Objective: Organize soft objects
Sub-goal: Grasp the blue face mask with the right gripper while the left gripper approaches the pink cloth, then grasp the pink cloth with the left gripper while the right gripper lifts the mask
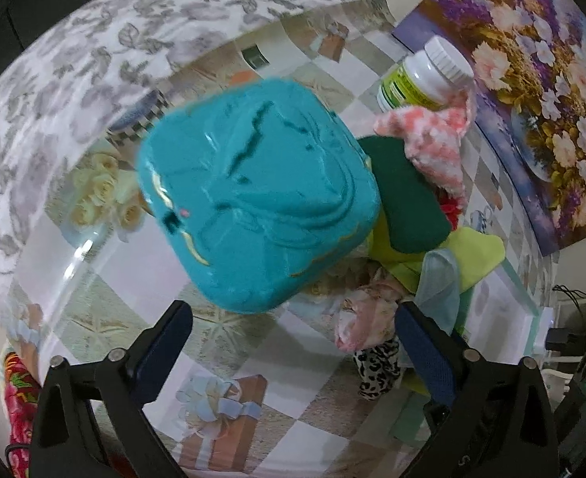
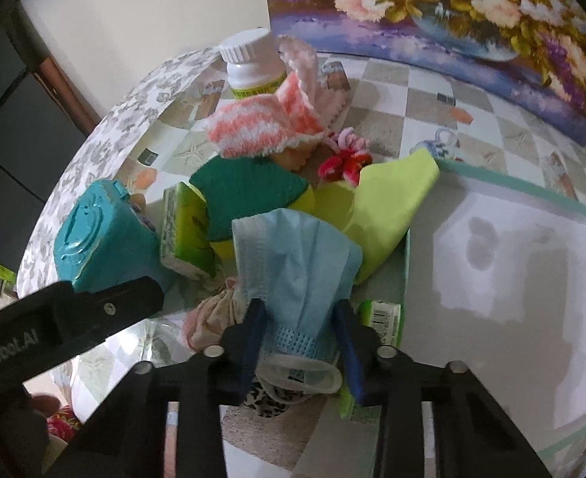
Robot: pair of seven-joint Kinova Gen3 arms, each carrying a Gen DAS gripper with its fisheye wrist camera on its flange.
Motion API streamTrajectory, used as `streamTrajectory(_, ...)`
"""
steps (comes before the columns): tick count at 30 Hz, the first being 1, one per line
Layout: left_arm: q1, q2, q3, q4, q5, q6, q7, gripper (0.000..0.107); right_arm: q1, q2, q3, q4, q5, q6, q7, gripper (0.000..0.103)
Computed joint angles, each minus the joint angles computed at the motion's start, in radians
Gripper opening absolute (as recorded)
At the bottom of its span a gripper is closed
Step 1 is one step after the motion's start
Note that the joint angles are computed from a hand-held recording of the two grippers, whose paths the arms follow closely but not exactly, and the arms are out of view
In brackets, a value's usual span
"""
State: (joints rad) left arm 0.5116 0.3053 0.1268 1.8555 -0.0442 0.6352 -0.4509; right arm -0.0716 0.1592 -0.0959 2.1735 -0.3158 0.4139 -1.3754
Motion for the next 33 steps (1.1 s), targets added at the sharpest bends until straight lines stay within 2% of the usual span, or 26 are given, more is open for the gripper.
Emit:
streamTrajectory(5,-0.036,0.023,0.035,0.001,0.065,-0.054,-0.091,0.083,0.056,0.001,-0.022,0.004,-0.103,0.009,0.098,0.02)
streamTrajectory(8,-0.052,0.036,0.05,0.004,0.11,-0.092,-0.147,0.076,0.088,0.007,-0.029,0.006,-0.177,0.021,0.163,0.019)
streamTrajectory(13,-0.034,0.08,0.05,-0.041,0.125,-0.1,-0.197,0.062,0.12,0.017,-0.025,0.005,-0.257,0.041,0.235,0.019)
streamTrajectory(16,-0.08,0.103,0.09,-0.036,0.199,-0.139,-0.274,0.05,0.132,0.022,-0.021,0.006,-0.292,0.052,0.267,0.019)
streamTrajectory(18,-0.118,0.119,0.126,-0.026,0.265,-0.179,-0.335,0.035,0.129,0.023,-0.015,0.006,-0.293,0.054,0.268,0.019)
streamTrajectory(20,-0.116,0.118,0.126,-0.018,0.293,-0.199,-0.358,0.022,0.129,0.025,-0.013,0.006,-0.297,0.057,0.275,0.019)
streamTrajectory(23,-0.089,0.127,0.103,-0.028,0.296,-0.205,-0.36,0.013,0.114,0.026,-0.007,0.008,-0.278,0.051,0.261,0.019)
streamTrajectory(26,-0.083,0.121,0.092,-0.022,0.304,-0.203,-0.36,0.009,0.1,0.023,-0.005,0.009,-0.254,0.044,0.238,0.019)
streamTrajectory(30,-0.112,0.111,0.107,0.0,0.341,-0.205,-0.378,0.007,0.137,0.026,-0.018,0.011,-0.315,0.058,0.286,0.019)
streamTrajectory(33,-0.083,0.104,0.083,-0.003,0.322,-0.197,-0.36,0.007,0.145,0.026,-0.012,0.009,-0.331,0.07,0.301,0.018)
